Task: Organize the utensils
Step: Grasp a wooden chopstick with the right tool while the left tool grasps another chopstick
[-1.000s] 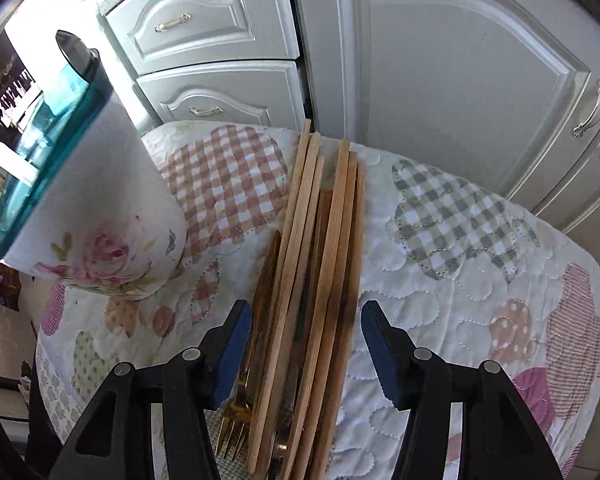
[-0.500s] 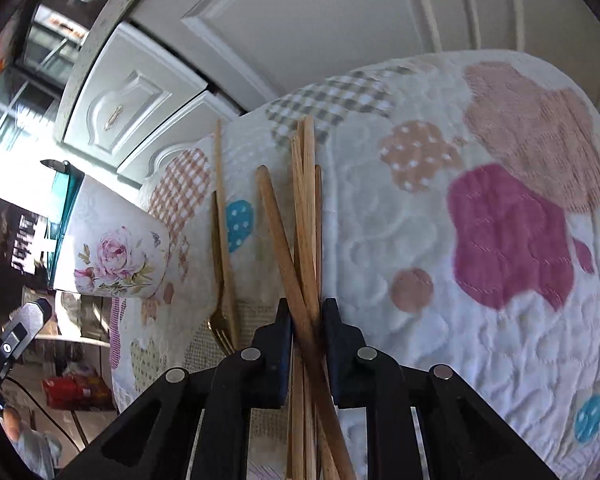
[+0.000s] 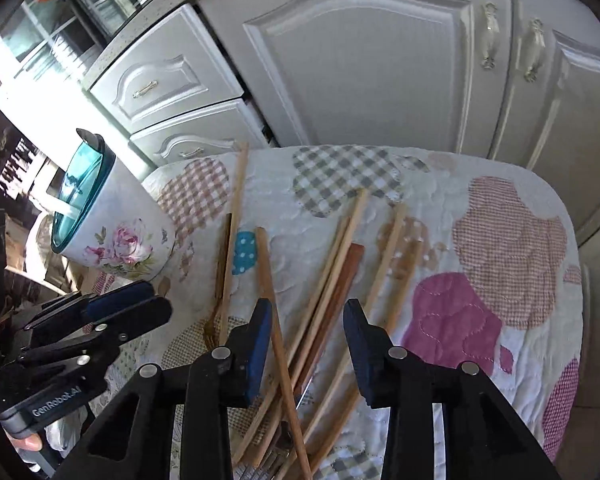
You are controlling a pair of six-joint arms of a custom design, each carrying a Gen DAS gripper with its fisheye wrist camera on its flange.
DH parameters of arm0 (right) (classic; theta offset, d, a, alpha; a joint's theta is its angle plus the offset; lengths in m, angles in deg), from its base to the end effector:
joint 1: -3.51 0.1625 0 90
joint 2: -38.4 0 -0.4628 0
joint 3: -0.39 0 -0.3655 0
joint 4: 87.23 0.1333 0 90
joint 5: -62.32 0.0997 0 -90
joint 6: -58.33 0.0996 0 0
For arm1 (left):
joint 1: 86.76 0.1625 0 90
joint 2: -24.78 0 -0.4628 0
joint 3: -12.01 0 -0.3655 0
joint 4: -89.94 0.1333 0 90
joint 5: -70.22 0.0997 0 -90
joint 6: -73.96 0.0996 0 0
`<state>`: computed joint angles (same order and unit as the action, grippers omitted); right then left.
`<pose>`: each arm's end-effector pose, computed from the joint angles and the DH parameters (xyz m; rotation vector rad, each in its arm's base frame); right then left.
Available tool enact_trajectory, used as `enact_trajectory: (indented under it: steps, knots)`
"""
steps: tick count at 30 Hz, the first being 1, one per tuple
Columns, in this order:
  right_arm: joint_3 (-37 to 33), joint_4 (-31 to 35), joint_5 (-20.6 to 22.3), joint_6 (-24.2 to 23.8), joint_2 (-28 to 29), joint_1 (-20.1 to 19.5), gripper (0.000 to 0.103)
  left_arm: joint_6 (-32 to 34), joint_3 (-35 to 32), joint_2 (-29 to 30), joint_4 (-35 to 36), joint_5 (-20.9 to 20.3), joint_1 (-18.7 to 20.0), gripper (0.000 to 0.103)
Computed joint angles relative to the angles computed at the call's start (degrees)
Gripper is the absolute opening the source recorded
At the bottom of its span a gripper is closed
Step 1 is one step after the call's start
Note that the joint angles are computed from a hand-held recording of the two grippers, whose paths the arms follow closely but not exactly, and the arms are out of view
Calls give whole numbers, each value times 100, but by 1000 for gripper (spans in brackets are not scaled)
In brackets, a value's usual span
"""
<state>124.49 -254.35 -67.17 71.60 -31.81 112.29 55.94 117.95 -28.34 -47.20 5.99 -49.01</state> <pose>0.2253 -0.4452 0.2714 -0.0638 -2.4959 0.7386 -0.3576 -0.5002 0.1424 0.8261 2.5783 -0.2466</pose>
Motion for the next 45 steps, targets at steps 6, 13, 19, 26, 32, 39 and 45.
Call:
enact_trajectory:
  steps: [6,13,19,26,32,39,45]
  knots:
    - [-177,233,475,-329,268,-162,29,-99,-141,309,-143,-114,210,28]
    - [-339,399,588,-412,513,-359,7,-129,-203,500,-187,-47,272,19]
    - [195,-237,953,5,-41,-488,7,-25,-75,281,6,-312,296,5]
    - [728,-208,305,792,-580,-439,7,177,534,-316,394,-521,68,4]
    - [817,5,-68,1288,-723,-572,8,121,390,-333,191,-411,-55,9]
    - [639,54,-170,761,-765,-640,29,5,-253,307,-9,300,-143,27]
    - [391,137,-193,247,-608,-724,29,-411,-1193,1126,558,1072,1,31]
